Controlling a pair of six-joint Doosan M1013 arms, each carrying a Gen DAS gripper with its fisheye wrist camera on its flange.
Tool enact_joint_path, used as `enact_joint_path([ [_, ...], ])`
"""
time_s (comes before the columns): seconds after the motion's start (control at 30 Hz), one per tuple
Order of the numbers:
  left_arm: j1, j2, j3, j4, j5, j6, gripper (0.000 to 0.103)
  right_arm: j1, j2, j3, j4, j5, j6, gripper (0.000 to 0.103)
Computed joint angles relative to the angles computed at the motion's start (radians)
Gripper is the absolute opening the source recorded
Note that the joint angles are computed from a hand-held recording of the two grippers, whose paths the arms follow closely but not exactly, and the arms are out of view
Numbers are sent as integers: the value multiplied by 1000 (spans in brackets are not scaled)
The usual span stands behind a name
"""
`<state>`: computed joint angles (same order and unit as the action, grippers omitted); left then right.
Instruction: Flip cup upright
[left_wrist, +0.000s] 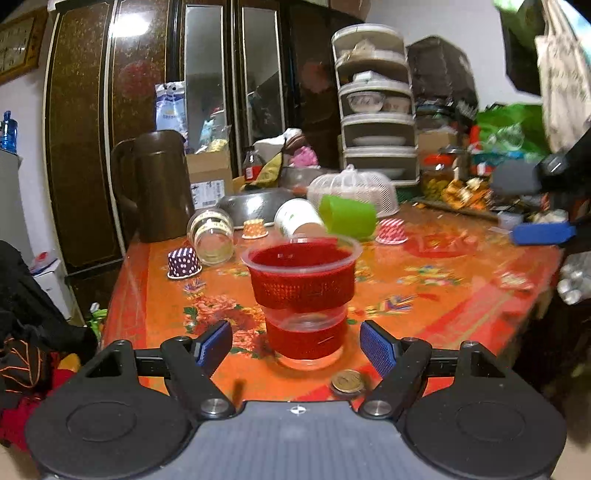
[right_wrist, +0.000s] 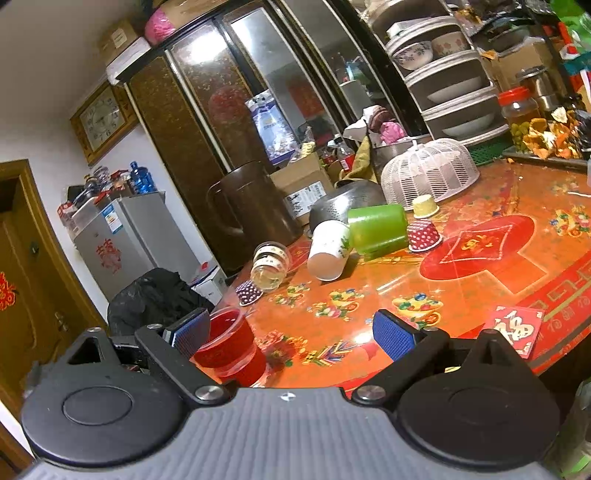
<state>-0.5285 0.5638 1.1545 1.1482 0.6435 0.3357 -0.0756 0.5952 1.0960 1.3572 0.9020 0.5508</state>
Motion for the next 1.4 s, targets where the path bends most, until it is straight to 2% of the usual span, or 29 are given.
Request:
enact_joint_path([
  [0.07, 9, -28, 7, -106, -14, 72, 80, 4, -7, -1, -19, 7, -1, 97],
  [0.1, 14, -35, -8, -191, 6, 140, 80, 8, -10, -6, -49, 11, 5, 100],
  [0.13, 21, -40, -25, -267, 33, 207, 80, 15, -13, -20, -108, 18, 22, 100],
  [0.2, 38, -62, -34, -370, 30, 286, 79, 28, -23, -43, -214, 34, 51, 102],
  [0.27, 44, -77, -52, -426, 58, 346, 80, 37, -30, -63, -271, 62, 63, 102],
  [0.37, 45, -93, -58, -430, 47, 376, 80, 53, -46, -74, -353, 53, 95, 102],
  [0.47, 46, -93, -76, -479, 42, 415, 81, 62, -60, -73, -375, 44, 109, 102],
  [0.53, 46, -74, -119, -566, 89, 494, 81, 62, -58, -82, -390, 58, 136, 102],
  [0.6, 45, -65, -135, -607, 104, 532, 81, 67, -57, -90, -424, 49, 161, 102],
  [0.93, 40, -53, -162, -632, 110, 539, 81, 60, -58, -87, -430, 48, 189, 102],
  [1.4, 42, -66, -144, -631, 103, 519, 81, 65, -51, -97, -444, 74, 195, 102],
])
